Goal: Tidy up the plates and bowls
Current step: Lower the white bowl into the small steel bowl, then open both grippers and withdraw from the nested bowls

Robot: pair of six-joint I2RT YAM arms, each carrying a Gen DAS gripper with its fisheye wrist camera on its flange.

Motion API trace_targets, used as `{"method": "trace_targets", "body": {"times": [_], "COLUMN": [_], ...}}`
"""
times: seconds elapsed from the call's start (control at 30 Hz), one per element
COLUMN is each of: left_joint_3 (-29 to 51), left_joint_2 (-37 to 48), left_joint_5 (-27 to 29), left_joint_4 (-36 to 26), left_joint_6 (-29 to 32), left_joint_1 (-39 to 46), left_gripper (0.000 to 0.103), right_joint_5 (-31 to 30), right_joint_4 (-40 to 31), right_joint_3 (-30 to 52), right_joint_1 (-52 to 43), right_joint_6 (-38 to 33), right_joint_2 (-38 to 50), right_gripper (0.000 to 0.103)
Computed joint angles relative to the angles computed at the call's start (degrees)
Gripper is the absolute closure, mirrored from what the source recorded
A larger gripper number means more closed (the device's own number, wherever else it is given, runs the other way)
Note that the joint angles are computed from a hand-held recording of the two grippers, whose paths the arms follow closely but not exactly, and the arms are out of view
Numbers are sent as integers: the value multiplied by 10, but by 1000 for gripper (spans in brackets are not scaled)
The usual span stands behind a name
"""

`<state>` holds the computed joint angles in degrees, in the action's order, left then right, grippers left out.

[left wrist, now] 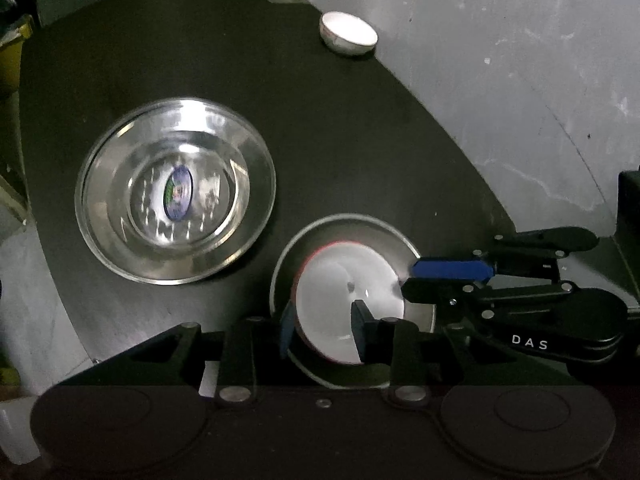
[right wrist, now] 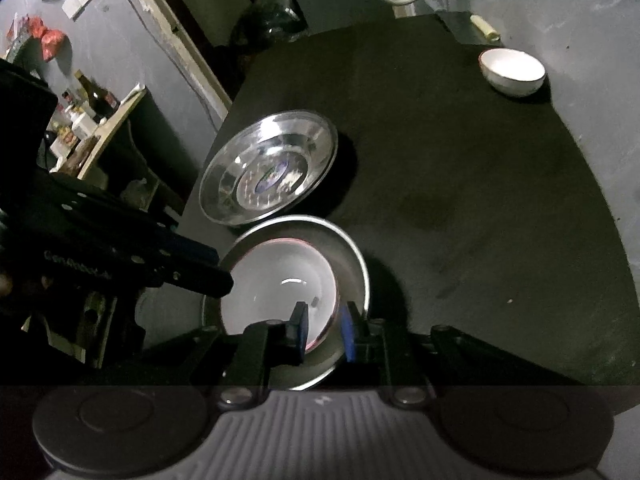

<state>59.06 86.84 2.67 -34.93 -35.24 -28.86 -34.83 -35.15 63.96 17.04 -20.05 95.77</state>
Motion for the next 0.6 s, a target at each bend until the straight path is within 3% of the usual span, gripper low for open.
{"method": "trace_targets", "body": {"times": [0.13,0.2,0.23,0.3,0.4,0.47,0.53,0.6], "left_joint_3": [14,23,27,39,64,89,112,131], "left_joint_2": [1,4,5,11,31,51,71,89], "left_joint_5": [-9,-17,-23,-37,-56,-63,-72,-79], "left_joint_4": [2,4,6,7,7,-2,-10,-16], "left_joint_6": [5,6,7,11,24,24,23,19], "left_joint_1": [2,4,7,13,26,36,44,53], "left_gripper": [63,48,42,17,4,1,1,1], "right_joint_5": [-6,-8,-8,-9,-4,0,6,8], "right_joint_4": [14,28,35,51,81,105,130,160], "right_joint_3": [-2,-7,-9,-11,-12,-14,-16,-19], "right_joint_1": [-11,-16,-19,-27,-39,-45,-49,-52], "right_joint_6": [9,19,23,37,62,85,107,124], "right_joint_2": [-7,-12,-14,-15,-12,-10,-3,10], "right_gripper": [79,78,73,59,43,29,5,0]}}
